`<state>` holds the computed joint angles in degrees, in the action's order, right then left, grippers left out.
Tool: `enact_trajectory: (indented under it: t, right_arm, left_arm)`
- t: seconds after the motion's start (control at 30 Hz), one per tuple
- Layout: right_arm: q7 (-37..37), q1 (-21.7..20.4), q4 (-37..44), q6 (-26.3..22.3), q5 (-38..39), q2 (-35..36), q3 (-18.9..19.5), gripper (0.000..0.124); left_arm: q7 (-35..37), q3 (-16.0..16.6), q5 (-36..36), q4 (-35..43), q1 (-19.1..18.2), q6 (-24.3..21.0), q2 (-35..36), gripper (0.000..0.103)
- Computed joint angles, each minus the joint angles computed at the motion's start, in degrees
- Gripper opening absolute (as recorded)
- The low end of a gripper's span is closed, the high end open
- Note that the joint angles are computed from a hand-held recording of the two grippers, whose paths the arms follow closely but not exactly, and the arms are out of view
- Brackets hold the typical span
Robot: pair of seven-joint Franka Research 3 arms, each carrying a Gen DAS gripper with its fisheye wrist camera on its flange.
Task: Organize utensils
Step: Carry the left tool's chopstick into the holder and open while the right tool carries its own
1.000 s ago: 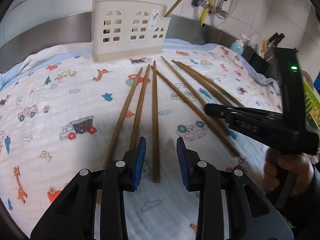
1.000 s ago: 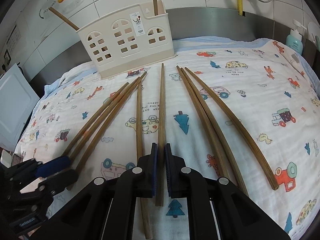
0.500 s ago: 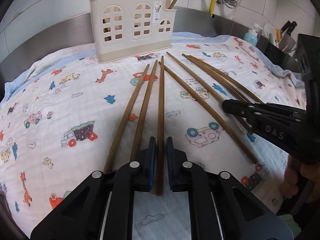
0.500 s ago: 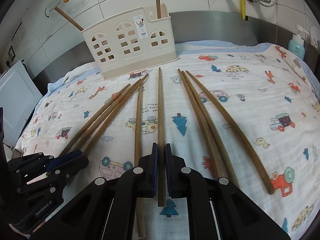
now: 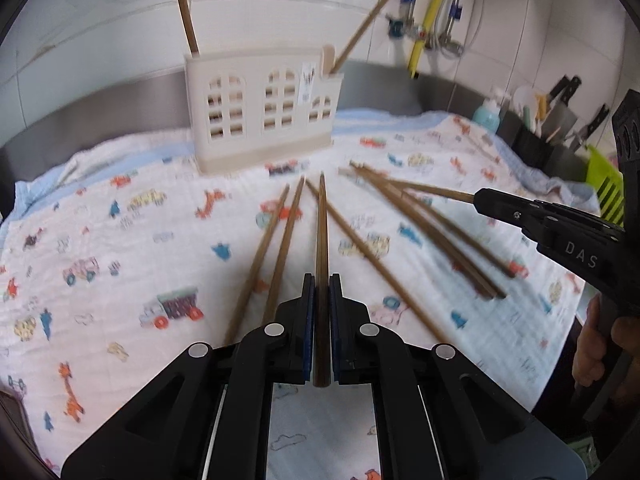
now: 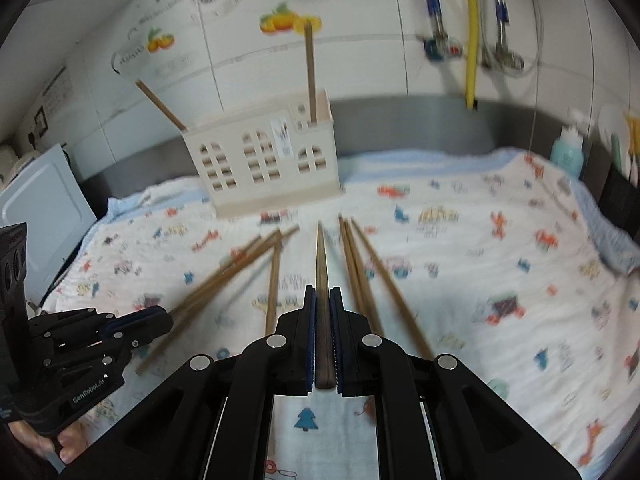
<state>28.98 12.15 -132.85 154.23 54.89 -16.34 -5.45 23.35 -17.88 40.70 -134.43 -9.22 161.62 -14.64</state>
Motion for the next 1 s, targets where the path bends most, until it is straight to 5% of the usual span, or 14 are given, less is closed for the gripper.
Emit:
enact_trajectory:
  t: [0.27,0.8,1.0]
  right_arm:
    - [-4.3,0.5,5.4,-2.9,2.4,-0.9,-1.4,0.007]
    - [-1.6,-3.9,25.0,-21.8,-2.8,6.6,-0.5,0.007]
    - [-1.2,-5.0,32.2,-22.9,-5.3,9.6,1.1,0.007]
  left_arm:
    - [1.1,0.1,2.0,3.3,1.6,0.1,-1.3,0.005]
    - [12.5,3.6,-5.4,12.5,1.5,0.3,2.9,0.005]
    - [14.0,3.8,-5.7,15.8,2.1,-0.4,3.7,0.005]
